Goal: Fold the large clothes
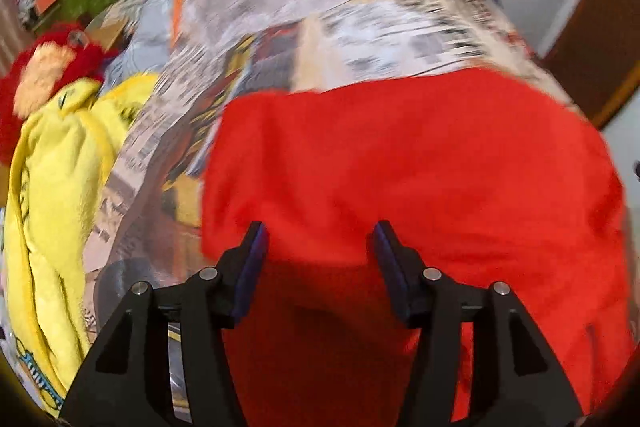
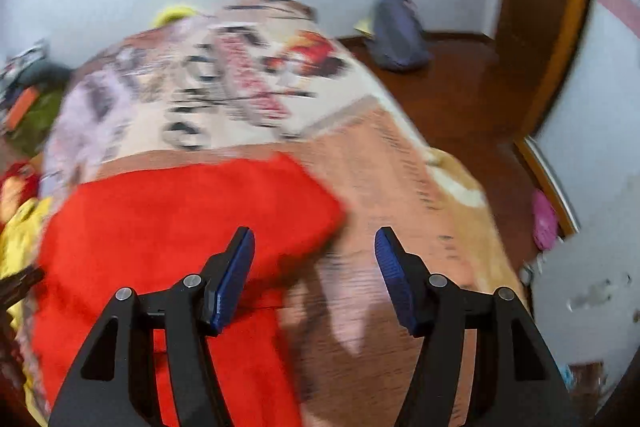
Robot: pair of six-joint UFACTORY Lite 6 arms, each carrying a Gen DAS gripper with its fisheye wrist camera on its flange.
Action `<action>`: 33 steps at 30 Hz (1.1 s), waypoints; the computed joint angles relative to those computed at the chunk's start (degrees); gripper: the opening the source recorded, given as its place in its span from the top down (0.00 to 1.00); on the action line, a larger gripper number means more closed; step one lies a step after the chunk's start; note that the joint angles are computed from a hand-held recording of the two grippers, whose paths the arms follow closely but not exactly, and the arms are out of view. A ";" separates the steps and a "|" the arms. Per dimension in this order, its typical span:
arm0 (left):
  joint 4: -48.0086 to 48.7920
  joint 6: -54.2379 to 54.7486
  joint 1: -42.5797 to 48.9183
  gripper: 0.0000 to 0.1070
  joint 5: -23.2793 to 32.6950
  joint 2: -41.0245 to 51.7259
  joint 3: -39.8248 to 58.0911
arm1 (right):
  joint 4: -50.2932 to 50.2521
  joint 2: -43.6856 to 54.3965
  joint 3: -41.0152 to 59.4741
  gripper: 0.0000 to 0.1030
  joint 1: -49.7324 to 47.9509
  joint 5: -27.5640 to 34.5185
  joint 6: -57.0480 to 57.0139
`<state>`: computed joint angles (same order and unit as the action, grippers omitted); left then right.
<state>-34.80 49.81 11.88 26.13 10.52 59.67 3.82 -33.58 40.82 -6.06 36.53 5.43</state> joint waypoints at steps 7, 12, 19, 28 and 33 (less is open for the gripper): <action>-1.88 1.34 -8.41 0.44 3.32 -11.66 -6.44 | -17.36 4.85 2.56 0.21 29.71 -2.07 21.29; 4.78 -3.99 -13.07 0.40 0.21 -14.27 -11.36 | -9.60 13.99 2.21 0.21 35.55 -3.81 17.67; 3.60 4.03 -4.84 0.35 2.99 -21.77 -19.15 | -10.95 6.98 -3.90 0.20 39.72 2.47 22.55; 1.41 12.61 13.56 0.35 13.86 -31.68 -19.94 | -21.92 -6.77 -3.86 0.20 48.33 15.93 37.53; -0.81 19.13 24.65 0.35 21.45 -35.15 -19.44 | -28.15 -15.75 -5.95 0.18 56.21 24.33 46.56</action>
<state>-35.61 68.94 36.54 47.59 -24.63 40.23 -24.33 -49.33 34.87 50.15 60.85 51.99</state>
